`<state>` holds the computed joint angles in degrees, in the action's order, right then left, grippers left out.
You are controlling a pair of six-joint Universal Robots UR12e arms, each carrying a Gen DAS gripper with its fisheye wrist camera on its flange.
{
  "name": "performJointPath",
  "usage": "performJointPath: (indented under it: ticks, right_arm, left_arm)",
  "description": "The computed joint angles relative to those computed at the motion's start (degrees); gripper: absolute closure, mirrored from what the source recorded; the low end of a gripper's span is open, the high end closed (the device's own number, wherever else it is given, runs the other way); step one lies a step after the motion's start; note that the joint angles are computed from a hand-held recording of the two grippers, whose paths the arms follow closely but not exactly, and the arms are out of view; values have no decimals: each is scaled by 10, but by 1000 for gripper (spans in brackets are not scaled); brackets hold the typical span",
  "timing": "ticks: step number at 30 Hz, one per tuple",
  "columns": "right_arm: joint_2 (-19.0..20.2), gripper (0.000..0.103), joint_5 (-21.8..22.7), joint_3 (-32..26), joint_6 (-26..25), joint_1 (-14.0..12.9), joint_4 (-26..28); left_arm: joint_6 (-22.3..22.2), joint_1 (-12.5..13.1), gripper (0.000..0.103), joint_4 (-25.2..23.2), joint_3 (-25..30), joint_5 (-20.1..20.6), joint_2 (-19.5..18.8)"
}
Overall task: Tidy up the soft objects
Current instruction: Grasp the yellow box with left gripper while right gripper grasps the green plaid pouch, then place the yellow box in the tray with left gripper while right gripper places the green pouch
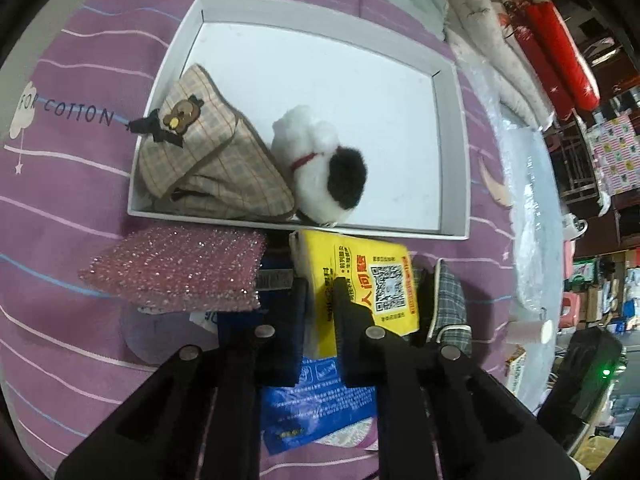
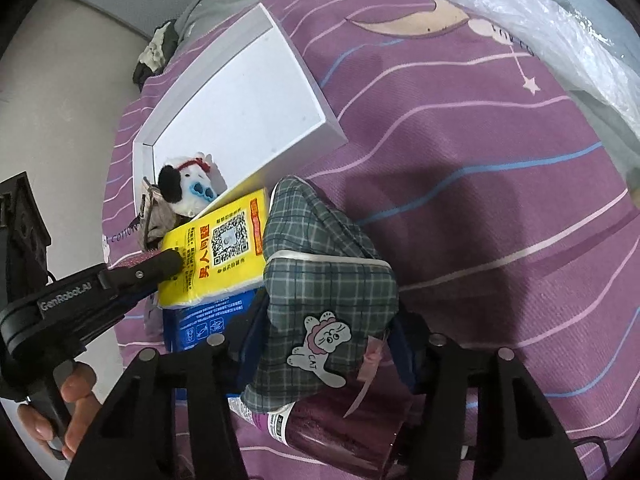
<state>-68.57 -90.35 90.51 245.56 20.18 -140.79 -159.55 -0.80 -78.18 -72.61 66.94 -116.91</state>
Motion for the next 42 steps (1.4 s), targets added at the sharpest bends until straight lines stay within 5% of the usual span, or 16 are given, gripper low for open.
performJointPath:
  ticks: [10, 19, 42]
  right_arm:
    - [-17, 50, -63, 4, 2, 10, -7]
    - [-19, 50, -74, -6, -15, 5, -31]
    - [59, 50, -40, -145, -130, -33, 60]
  left_arm:
    - [19, 12, 89, 15, -3, -64, 15]
    - [22, 9, 89, 44, 11, -94, 7]
    - [-45, -5, 89, 101, 112, -60, -81]
